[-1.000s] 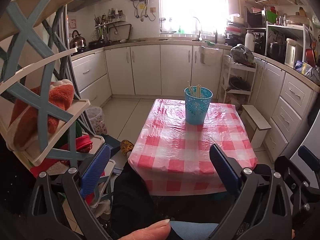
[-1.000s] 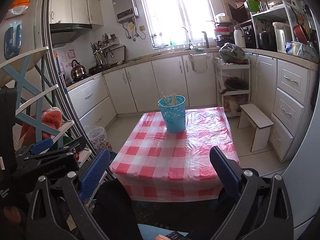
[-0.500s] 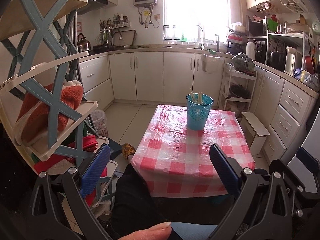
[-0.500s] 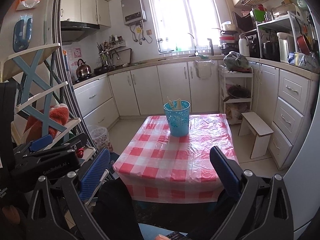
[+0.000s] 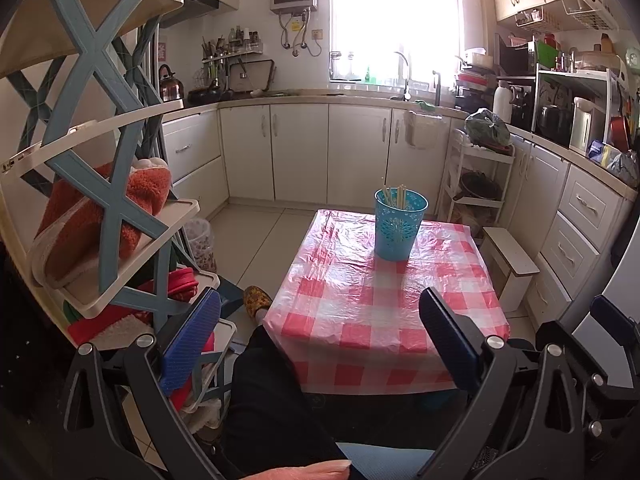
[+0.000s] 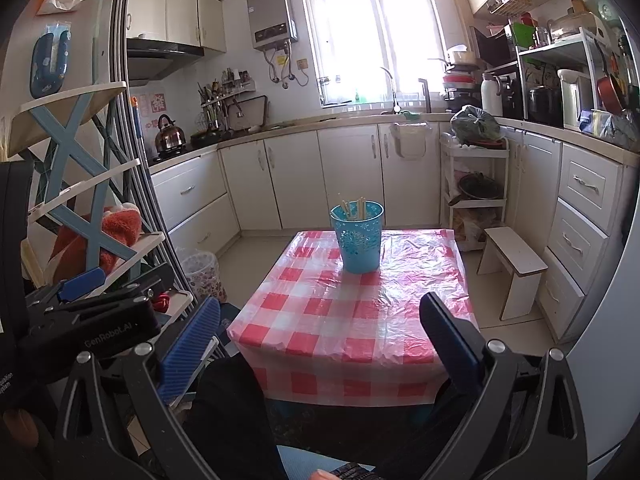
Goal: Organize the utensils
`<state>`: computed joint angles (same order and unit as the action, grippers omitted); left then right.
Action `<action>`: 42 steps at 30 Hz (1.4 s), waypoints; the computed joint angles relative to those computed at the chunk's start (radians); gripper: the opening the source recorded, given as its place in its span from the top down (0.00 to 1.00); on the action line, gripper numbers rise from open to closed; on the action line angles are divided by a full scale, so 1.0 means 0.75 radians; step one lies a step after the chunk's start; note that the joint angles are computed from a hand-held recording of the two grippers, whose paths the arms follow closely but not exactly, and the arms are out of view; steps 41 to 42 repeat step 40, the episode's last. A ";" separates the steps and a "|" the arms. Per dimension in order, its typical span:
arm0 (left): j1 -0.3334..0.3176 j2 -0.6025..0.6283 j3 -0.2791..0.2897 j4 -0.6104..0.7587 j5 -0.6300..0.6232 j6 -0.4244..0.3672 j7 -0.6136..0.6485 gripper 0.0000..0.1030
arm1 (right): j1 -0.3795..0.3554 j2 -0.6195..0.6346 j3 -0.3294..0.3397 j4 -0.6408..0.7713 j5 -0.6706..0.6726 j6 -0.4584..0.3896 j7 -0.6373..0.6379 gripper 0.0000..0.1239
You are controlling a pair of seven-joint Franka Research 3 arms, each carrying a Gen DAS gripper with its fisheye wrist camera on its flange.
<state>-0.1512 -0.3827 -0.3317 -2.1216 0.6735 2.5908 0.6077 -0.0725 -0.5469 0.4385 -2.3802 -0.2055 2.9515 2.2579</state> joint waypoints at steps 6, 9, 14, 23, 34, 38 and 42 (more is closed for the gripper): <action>-0.001 -0.001 0.001 -0.001 0.000 0.001 0.001 0.07 | -0.001 0.000 0.002 -0.001 -0.004 0.002 0.001 0.23; -0.001 -0.003 0.001 -0.003 -0.001 0.003 0.001 0.07 | -0.003 0.000 0.005 -0.001 -0.006 0.002 0.003 0.23; -0.003 -0.008 0.002 -0.008 -0.006 0.005 0.002 0.07 | -0.003 0.001 0.005 -0.001 -0.006 0.005 0.005 0.23; 0.005 -0.025 -0.005 -0.030 -0.006 0.026 -0.007 0.07 | 0.002 0.000 0.006 0.001 -0.006 0.003 0.005 0.23; 0.008 -0.021 -0.014 -0.027 0.061 0.009 -0.029 0.07 | 0.003 -0.012 0.003 -0.001 -0.002 -0.005 0.006 0.23; 0.002 -0.026 -0.001 -0.039 0.037 0.022 -0.016 0.07 | 0.001 -0.015 0.004 -0.005 -0.001 -0.004 0.010 0.23; 0.007 -0.029 -0.004 -0.046 0.041 0.033 -0.019 0.07 | 0.002 -0.016 0.002 -0.006 0.000 -0.005 0.008 0.23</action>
